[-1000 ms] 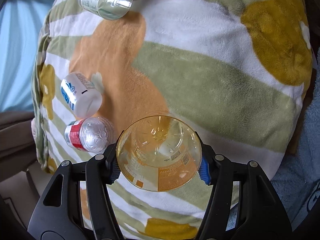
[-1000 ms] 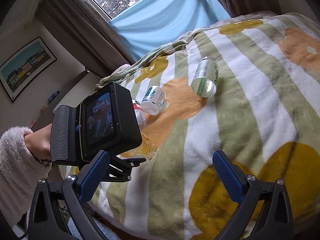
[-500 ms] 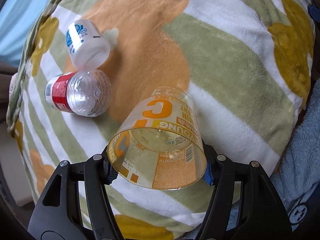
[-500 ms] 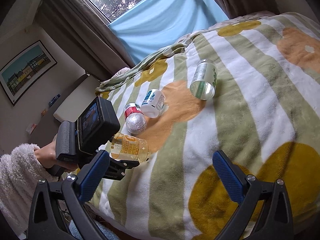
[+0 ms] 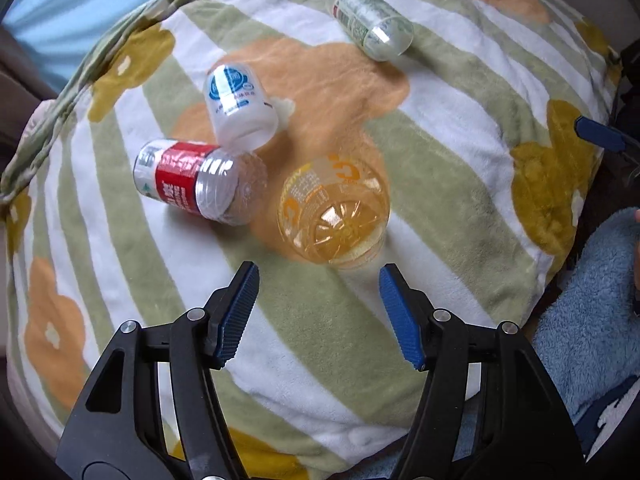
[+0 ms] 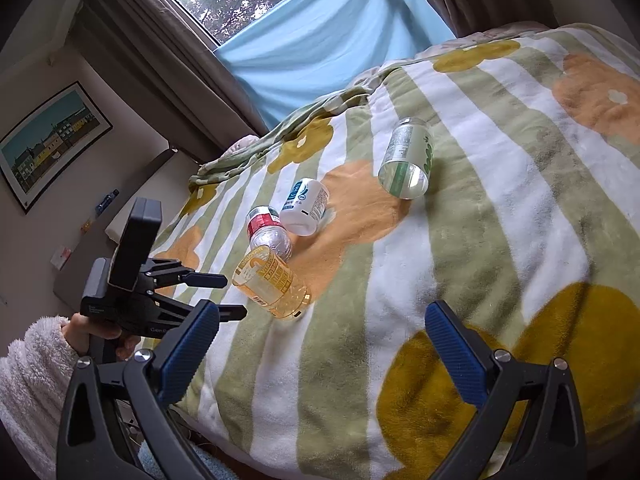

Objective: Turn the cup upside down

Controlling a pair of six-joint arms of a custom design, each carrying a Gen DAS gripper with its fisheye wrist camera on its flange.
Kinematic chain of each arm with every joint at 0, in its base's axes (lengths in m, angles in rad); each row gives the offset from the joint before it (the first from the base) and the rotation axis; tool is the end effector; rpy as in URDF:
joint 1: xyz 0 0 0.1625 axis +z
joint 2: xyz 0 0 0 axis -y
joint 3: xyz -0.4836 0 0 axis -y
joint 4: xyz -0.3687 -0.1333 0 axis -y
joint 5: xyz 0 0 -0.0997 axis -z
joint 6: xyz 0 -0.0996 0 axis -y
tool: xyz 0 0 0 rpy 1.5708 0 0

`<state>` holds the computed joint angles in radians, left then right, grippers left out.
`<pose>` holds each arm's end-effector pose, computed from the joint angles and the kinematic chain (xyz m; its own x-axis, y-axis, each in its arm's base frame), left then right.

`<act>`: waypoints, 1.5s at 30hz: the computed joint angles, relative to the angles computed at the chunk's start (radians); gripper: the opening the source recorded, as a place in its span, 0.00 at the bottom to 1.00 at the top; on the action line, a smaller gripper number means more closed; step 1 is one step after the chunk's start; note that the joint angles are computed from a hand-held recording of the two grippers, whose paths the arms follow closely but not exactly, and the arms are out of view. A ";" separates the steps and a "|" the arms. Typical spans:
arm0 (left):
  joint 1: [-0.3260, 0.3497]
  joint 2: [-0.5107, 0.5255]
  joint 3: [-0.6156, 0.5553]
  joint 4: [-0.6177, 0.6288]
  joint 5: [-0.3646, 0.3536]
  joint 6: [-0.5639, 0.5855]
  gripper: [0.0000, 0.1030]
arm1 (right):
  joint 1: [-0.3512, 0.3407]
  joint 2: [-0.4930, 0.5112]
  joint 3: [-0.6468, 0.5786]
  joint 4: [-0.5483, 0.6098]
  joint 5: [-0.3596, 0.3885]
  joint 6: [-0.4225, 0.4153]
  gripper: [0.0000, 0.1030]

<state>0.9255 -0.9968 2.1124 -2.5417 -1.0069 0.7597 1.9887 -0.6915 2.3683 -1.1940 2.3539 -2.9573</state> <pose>-0.1584 -0.5206 0.1398 -0.0461 0.9577 -0.2842 0.8646 0.1807 0.4688 0.1995 -0.2941 -0.0168 -0.9206 0.3564 0.1597 -0.0201 0.3652 -0.9307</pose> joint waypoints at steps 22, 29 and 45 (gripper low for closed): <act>-0.035 0.310 -0.270 0.422 0.215 -0.259 0.56 | -0.043 -0.011 0.053 -0.071 -0.066 0.017 1.00; -0.007 0.237 -0.215 0.419 0.244 -0.216 0.56 | -0.045 -0.010 0.058 -0.088 -0.081 0.013 1.00; 0.017 0.062 -0.162 0.320 0.234 0.122 0.59 | -0.030 -0.010 0.038 -0.053 -0.047 0.016 1.00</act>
<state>0.9420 -0.9345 1.9499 -2.2212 -0.7724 0.8814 1.9583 -0.7011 2.4064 -1.2472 2.3072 -2.9410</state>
